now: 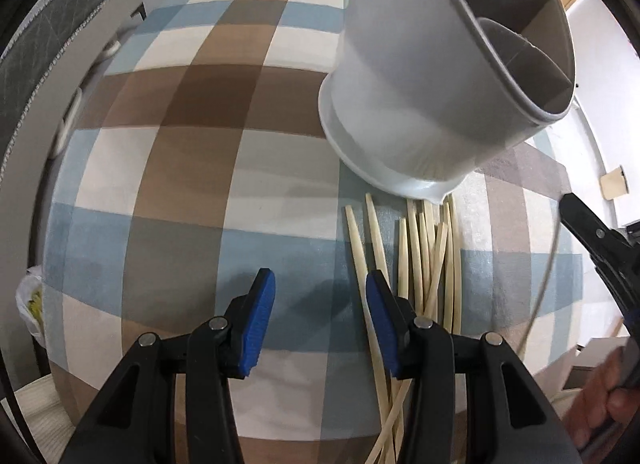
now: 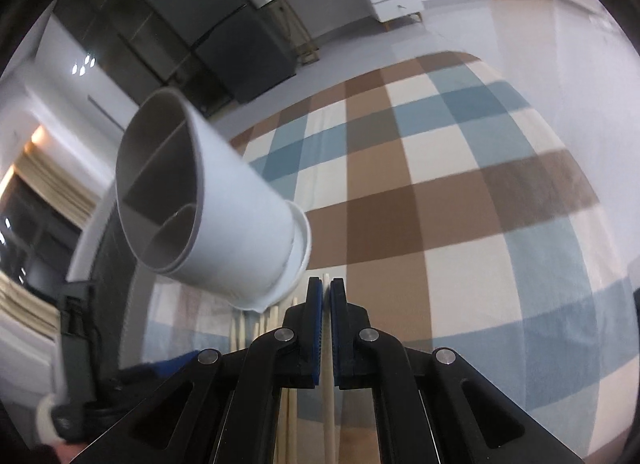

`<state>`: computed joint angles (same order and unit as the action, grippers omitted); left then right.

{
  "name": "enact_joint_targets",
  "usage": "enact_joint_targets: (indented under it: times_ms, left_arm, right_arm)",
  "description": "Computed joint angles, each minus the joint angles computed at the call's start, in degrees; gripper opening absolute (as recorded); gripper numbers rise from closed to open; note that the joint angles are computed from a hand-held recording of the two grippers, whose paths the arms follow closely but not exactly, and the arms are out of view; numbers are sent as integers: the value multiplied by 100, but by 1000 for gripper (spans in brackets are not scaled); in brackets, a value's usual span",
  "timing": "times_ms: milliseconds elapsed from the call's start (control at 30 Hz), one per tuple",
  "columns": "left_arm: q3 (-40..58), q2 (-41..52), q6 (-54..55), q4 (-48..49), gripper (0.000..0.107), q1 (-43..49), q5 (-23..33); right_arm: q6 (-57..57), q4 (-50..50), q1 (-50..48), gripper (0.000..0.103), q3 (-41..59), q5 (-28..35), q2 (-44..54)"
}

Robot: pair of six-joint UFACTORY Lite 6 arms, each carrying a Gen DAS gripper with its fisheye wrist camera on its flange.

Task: Organize utensils
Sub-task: 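Lower the left gripper onto a wooden chopstick and close it while the right gripper grasps another, then lift the held chopsticks with both grippers and carry them over the grey holder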

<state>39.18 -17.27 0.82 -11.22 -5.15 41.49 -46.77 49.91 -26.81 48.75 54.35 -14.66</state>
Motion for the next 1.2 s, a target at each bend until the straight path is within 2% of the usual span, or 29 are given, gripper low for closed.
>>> enact_joint_targets:
  times_ms: [200, 300, 500, 567, 633, 700, 867, 1000, 1200]
  left_arm:
    - [-46, 80, -1027, 810, 42, -541, -186]
    - [-102, 86, -1346, 1044, 48, -734, -257]
    - [-54, 89, -2054, 1723, 48, -1161, -251]
    - [-139, -17, -2225, 1814, 42, -1237, -295]
    - [-213, -223, -2625, 1972, 15, -1580, -204]
    - [-143, -195, -2449, 1838, 4, -1604, -130]
    - [68, -267, -2369, 1728, 2, -1570, -259]
    - [-145, -1267, -2135, 1445, 2, -1410, -401]
    - [-276, -2731, -1455, 662, 2, -843, -253]
  right_arm:
    - [-185, 315, -355, 3, 123, 336, -109]
    - [-206, 375, -437, 3, 156, 380, -148]
    - [-214, 434, -629, 3, 192, 498, -240]
    - [-228, 470, -700, 3, 213, 563, -253]
    - [-243, 481, -715, 3, 220, 568, -258]
    - [-274, 515, -747, 3, 215, 590, -289]
    - [-396, 485, -755, 3, 129, 521, -600]
    - [-526, 443, -823, 3, -87, 520, -1135]
    - [-589, 493, -1280, 3, -358, 1027, -2206]
